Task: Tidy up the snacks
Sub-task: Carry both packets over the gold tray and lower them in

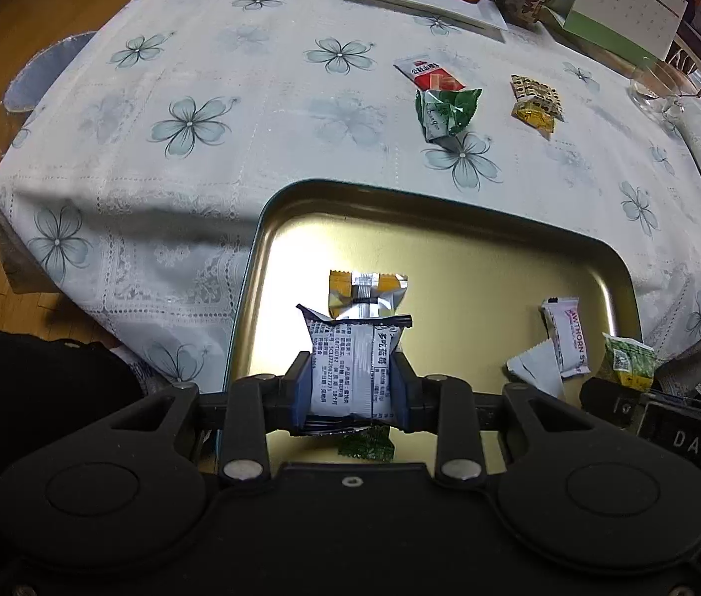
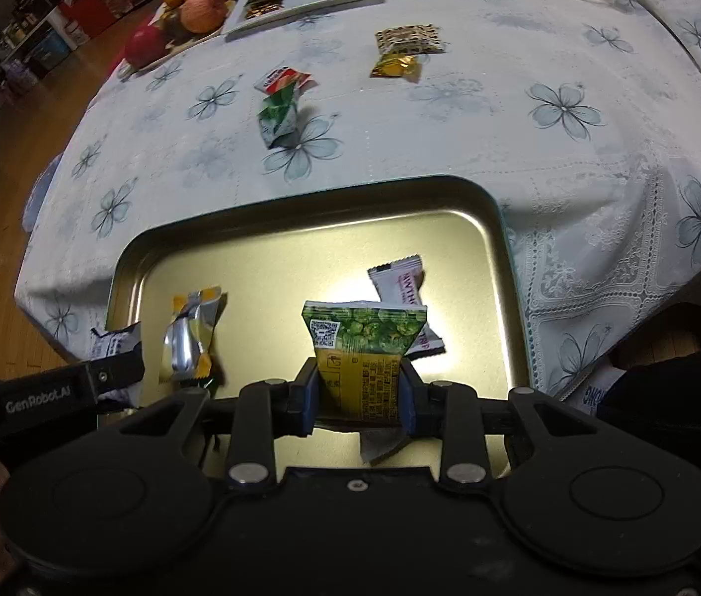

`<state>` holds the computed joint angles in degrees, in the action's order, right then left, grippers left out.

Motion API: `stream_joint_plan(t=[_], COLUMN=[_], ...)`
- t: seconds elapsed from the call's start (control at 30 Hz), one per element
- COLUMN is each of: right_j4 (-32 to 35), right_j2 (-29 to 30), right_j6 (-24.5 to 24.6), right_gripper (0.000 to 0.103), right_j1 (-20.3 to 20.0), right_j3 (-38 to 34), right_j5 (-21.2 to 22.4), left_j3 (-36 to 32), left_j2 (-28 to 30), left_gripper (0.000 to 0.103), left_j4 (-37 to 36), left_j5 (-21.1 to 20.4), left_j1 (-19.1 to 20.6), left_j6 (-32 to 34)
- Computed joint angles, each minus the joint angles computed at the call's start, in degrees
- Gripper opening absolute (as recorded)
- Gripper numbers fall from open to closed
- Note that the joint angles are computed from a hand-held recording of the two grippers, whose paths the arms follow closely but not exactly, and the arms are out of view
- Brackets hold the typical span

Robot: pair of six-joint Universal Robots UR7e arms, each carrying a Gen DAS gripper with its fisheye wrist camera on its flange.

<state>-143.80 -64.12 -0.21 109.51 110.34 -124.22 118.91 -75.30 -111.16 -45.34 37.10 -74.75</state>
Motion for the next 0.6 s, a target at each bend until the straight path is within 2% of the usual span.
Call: stream_joint_plan(t=[0.2,0.33,0.43,0.6], right_j4=[-3.0,-5.6,-7.1,-6.6], right_j2=[-2.0,-2.3,-2.3,-2.3], right_j6=[-6.6,-11.0,-12.4,-10.5], right_gripper=[0.033,0.033,0.033,0.033], right_j1=[1.4,2.7,2.9,2.3], right_j3=[5.0,7.0,7.5,6.9], right_j5=[4.8,6.6,7.9,8.0], left_j3=[2.1,1.8,1.7,1.7], left_j2=[-1.0,-1.0,-1.1,-0.9], left_gripper=[0.040,0.040,0.040,0.040], left_j4=[1.6,3.7,3.4,0.6], left_j5=[2.4,3.1,1.7,-3.2], left_j1=[-2.3,-2.1,-0.9,1.5], left_j6=[-4.0,-6.2,-6.4,-4.0])
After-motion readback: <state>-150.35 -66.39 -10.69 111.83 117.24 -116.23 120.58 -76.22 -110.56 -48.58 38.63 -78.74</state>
